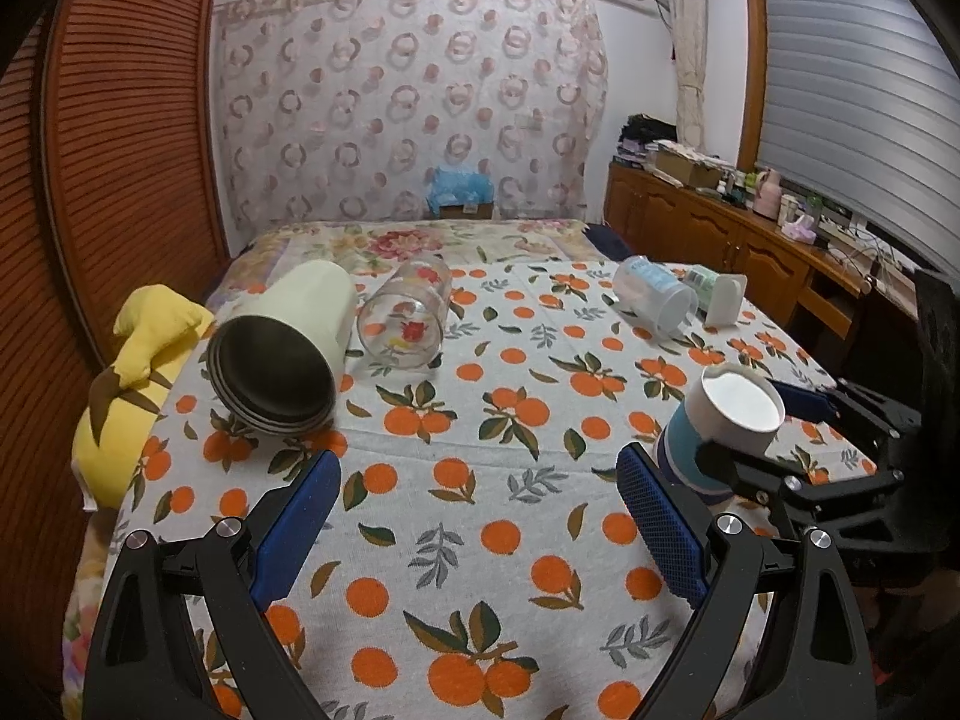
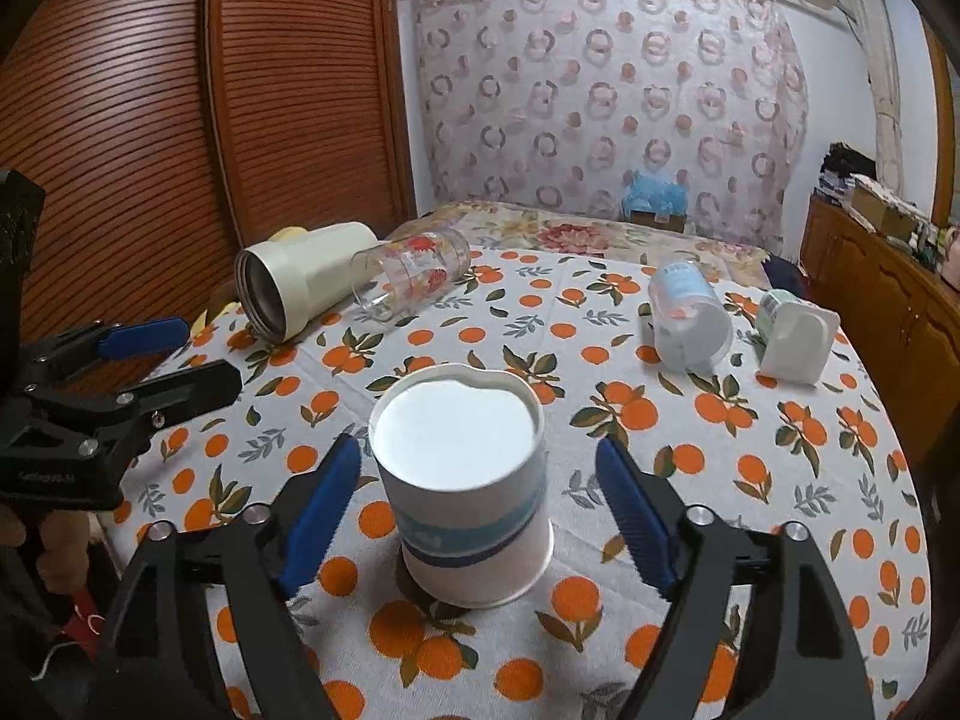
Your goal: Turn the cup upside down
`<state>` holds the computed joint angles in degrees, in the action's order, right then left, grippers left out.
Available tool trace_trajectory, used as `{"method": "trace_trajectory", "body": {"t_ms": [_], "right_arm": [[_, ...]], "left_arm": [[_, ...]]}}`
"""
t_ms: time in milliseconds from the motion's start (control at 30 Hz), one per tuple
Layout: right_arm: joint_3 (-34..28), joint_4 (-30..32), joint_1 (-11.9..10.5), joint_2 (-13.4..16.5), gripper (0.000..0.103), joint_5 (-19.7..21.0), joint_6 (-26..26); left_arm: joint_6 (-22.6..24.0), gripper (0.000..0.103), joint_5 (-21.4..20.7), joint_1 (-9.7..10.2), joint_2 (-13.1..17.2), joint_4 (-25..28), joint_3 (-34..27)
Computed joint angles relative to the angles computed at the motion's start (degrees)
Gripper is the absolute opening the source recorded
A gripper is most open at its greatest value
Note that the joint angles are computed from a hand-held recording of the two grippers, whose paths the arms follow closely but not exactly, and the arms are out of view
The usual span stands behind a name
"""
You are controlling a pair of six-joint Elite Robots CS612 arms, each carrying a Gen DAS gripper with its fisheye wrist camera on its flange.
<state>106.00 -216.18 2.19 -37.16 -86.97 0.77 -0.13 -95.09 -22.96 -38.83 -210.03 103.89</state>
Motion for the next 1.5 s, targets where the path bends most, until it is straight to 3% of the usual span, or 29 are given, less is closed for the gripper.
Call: {"method": "trace_trajectory", "body": {"t_ms": [100, 133, 300, 767, 1500], "right_arm": [[1.0, -1.3, -0.5, -0.2, 0.09, 0.4, 1.3], [1.4, -2.0, -0.8, -0.3, 0.091, 0.6, 2.1], [3.0, -4.7, -2.0, -0.6, 0.1, 1.1, 4.8], [7.0, -12.9, -3.7, -1.2, 0.1, 0.2, 5.3], [7.3, -14.4, -3.3, -1.4, 0.1, -1.0, 6.2]], "left_arm": [[-0.8, 0.09, 1.7, -0.66, -0.1, -1.8, 0.4], [-0.9, 0.096, 2.2, -0.81, -0.1, -2.4, 0.5], [-1.3, 0.096, 4.5, -1.81, -0.2, -5.7, 1.3], [-5.2, 0.096, 9.6, -4.09, -1.1, -9.5, 4.0], [-5.1, 0.096, 11.3, -4.57, -1.6, -10.2, 5.0]]}}
